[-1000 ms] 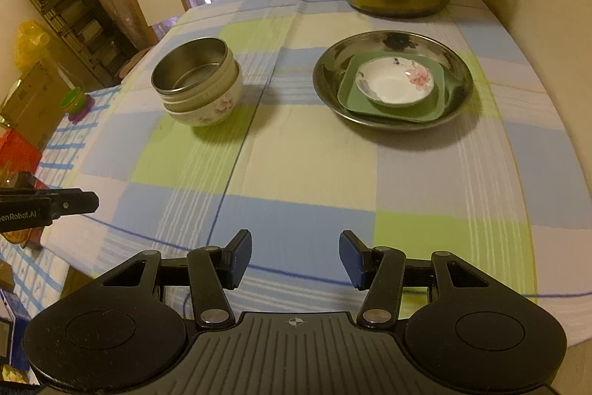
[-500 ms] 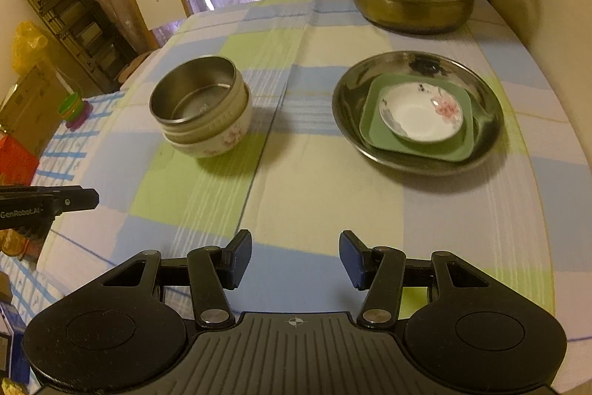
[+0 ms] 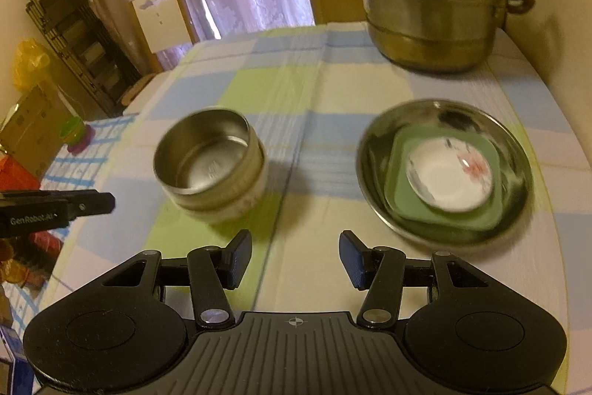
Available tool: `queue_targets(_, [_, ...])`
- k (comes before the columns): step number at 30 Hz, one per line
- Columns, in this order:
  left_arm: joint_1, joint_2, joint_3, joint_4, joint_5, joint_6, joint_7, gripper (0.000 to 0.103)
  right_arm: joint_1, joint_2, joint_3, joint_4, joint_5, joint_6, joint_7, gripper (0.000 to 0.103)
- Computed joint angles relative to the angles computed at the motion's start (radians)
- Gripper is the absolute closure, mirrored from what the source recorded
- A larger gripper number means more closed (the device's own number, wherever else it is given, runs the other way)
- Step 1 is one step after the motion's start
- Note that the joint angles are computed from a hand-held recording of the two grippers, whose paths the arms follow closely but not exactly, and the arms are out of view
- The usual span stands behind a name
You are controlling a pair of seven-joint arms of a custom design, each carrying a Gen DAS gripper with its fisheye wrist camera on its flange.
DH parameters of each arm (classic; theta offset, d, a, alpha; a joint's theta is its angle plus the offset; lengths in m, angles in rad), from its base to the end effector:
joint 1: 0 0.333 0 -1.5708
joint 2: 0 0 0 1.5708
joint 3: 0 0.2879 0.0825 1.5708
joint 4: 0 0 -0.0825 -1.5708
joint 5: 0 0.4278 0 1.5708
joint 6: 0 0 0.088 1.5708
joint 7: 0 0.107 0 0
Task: Organize plates and bowls
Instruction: 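Move the right gripper back toward the nested bowl stack, then close the right gripper on the rim of the bowl stack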
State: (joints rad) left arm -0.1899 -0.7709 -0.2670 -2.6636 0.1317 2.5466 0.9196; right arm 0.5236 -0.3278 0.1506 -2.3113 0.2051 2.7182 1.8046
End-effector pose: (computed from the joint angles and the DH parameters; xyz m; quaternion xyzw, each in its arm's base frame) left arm 0.3852 -0.1905 0.4975 -0.7048 0.6242 -0.2590 0.2156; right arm 0.4298 0.3396 0.5133 -0.7496 0.5550 -0.0702 0.3539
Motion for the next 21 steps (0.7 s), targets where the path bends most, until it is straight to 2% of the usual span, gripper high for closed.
queue_targets(7, [0.030,0.105,0.025,0.053,0.002,0.090,0.036,0.080,0.004,0.141,0.008,0.124,0.007,0.066,-0.019,0.050])
queue_targets(15, [0.041,0.230,0.067,0.114,-0.044,0.142,0.091,0.080,0.002,0.288,0.025,0.248,0.025,0.118,-0.046,0.051])
queue_targets(21, [0.048,0.285,0.080,0.142,-0.071,0.155,0.130,0.080,-0.006,0.354,0.036,0.305,0.079,0.112,-0.090,0.063])
